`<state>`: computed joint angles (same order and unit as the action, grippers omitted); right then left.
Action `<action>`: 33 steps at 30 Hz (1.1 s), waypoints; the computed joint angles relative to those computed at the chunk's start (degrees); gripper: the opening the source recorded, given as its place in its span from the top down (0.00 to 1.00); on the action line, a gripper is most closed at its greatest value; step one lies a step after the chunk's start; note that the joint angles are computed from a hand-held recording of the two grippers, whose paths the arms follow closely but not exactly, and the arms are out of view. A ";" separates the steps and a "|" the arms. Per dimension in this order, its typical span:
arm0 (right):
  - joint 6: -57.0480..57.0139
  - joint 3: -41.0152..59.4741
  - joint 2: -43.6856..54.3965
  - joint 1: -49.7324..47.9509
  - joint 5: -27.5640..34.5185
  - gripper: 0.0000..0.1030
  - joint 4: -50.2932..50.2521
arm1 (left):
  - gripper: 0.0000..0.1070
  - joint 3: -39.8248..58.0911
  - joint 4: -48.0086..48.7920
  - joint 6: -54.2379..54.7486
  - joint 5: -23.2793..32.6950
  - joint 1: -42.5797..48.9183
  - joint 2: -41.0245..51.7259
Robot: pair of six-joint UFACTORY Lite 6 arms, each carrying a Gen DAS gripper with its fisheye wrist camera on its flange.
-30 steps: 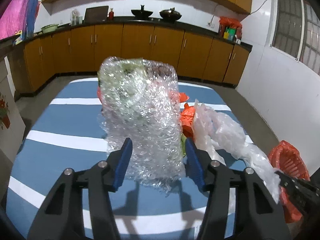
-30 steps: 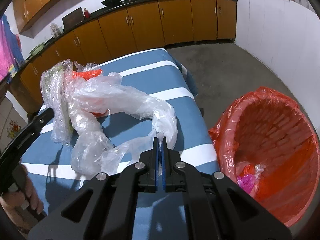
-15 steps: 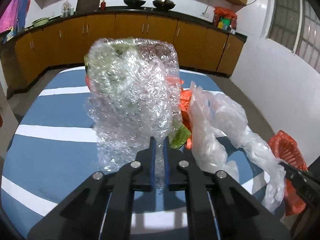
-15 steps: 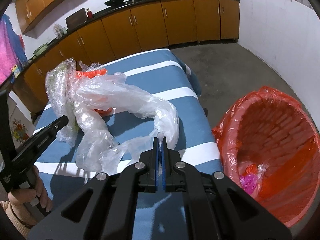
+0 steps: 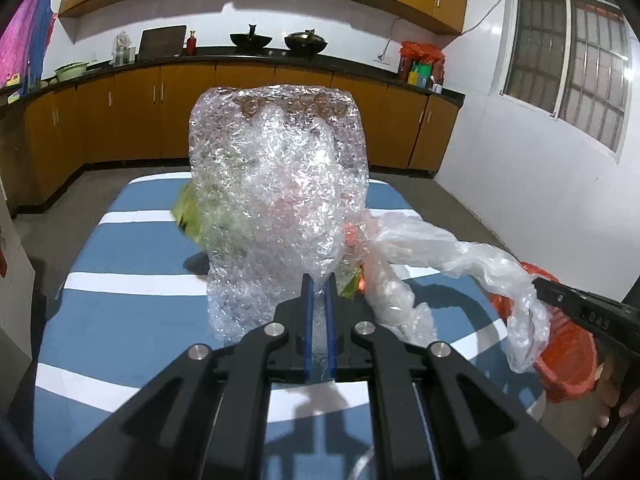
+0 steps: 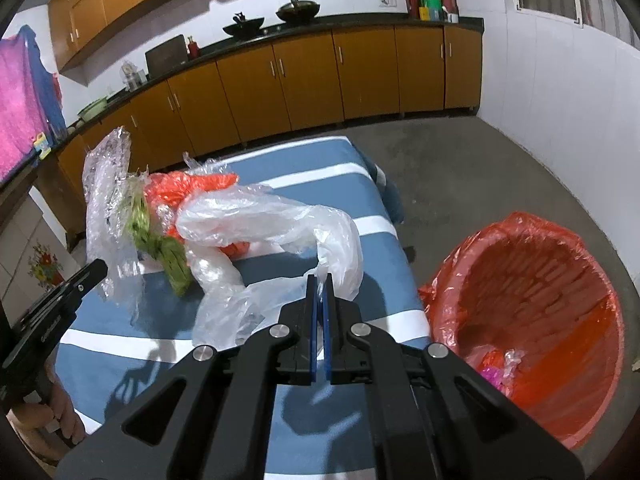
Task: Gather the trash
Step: 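Grasp the bubble wrap with the left tool while the right tool grasps the clear bag, then carry the bubble wrap to the wastebasket and open the left tool while the right tool drops the clear bag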
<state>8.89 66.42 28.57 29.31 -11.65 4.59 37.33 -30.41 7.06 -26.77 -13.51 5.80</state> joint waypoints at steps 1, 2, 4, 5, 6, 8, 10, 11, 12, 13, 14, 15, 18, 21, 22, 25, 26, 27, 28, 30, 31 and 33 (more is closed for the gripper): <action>-0.01 -0.49 -0.65 -0.10 -0.14 0.97 -0.04 | 0.93 -0.32 -0.23 0.27 0.21 -0.18 -0.75; -0.41 -1.10 -1.40 -0.13 -0.34 0.97 0.35 | 0.93 -1.05 -0.72 0.65 0.28 -0.67 -1.92; -2.33 -2.47 -3.06 -0.19 -0.85 0.97 2.15 | 0.93 -1.36 -0.91 1.05 0.78 -0.97 -3.03; -2.72 -3.05 -3.81 -0.31 -1.01 0.98 2.40 | 0.94 -2.07 -0.78 0.96 0.78 -1.20 -3.88; -3.41 -3.82 -4.70 -0.42 -1.32 0.98 2.95 | 0.93 -2.54 -1.30 1.42 0.82 -1.79 -4.65; -5.10 -4.85 -5.77 -0.52 -1.81 0.98 4.36 | 0.94 -2.68 -1.18 1.39 1.17 -2.07 -5.24; -5.36 -5.92 -6.63 -0.67 -2.35 0.98 4.45 | 0.94 -2.18 -1.94 2.10 1.61 -2.41 -5.36; -5.08 -6.37 -7.08 -0.72 -2.55 0.98 4.15 | 0.94 -2.24 -1.93 2.21 1.84 -2.37 -5.69; -4.83 -6.73 -7.42 -0.78 -2.73 0.98 3.87 | 0.94 -2.32 -2.10 2.42 1.96 -2.48 -6.01; -4.42 -7.17 -7.88 -0.87 -2.98 0.98 3.36 | 0.94 -2.17 -2.57 2.85 2.06 -2.68 -6.09; -4.14 -7.41 -8.14 -0.90 -3.11 0.98 3.03 | 0.94 -2.14 -3.06 3.22 2.10 -2.96 -6.22; -3.95 -7.79 -8.57 -0.97 -3.31 0.98 2.71 | 0.94 -2.00 -3.70 3.70 2.19 -3.31 -6.31; -5.38 -8.59 -9.64 -0.68 -3.78 0.98 4.04 | 0.94 -1.45 -2.04 2.95 3.01 -2.58 -6.45; -5.92 -9.14 -10.54 -0.65 -3.99 0.98 4.62 | 0.94 -1.08 -1.04 2.10 3.41 -2.99 -6.42; -6.32 -9.30 -10.74 -0.67 -4.09 0.98 4.96 | 0.94 -0.80 -1.57 2.62 3.55 -3.39 -6.40; -9.30 -10.35 -12.25 -0.74 -4.27 0.98 7.77 | 0.94 -0.61 0.71 0.93 3.43 -3.83 -5.87; -9.93 -10.67 -12.69 -0.94 -4.35 0.98 8.29 | 0.94 -0.36 1.09 0.70 3.50 -4.04 -5.68; -10.42 -11.16 -13.38 -1.26 -4.42 0.98 8.67 | 0.94 0.35 0.92 0.92 3.75 -4.52 -5.28; -10.87 -11.57 -13.91 -1.51 -4.50 0.98 9.03 | 0.94 0.65 1.79 0.19 3.91 -4.60 -5.03; -11.58 -12.46 -15.09 -2.21 -4.63 0.98 9.47 | 0.94 1.46 3.27 -1.42 4.28 -5.08 -4.35; -12.34 -13.03 -15.91 -2.74 -4.71 0.98 10.03 | 0.94 1.88 3.85 -1.93 4.42 -5.31 -4.00; -13.05 -13.85 -17.17 -3.75 -4.70 0.98 10.33 | 0.94 2.91 3.05 -1.21 4.31 -6.62 -3.08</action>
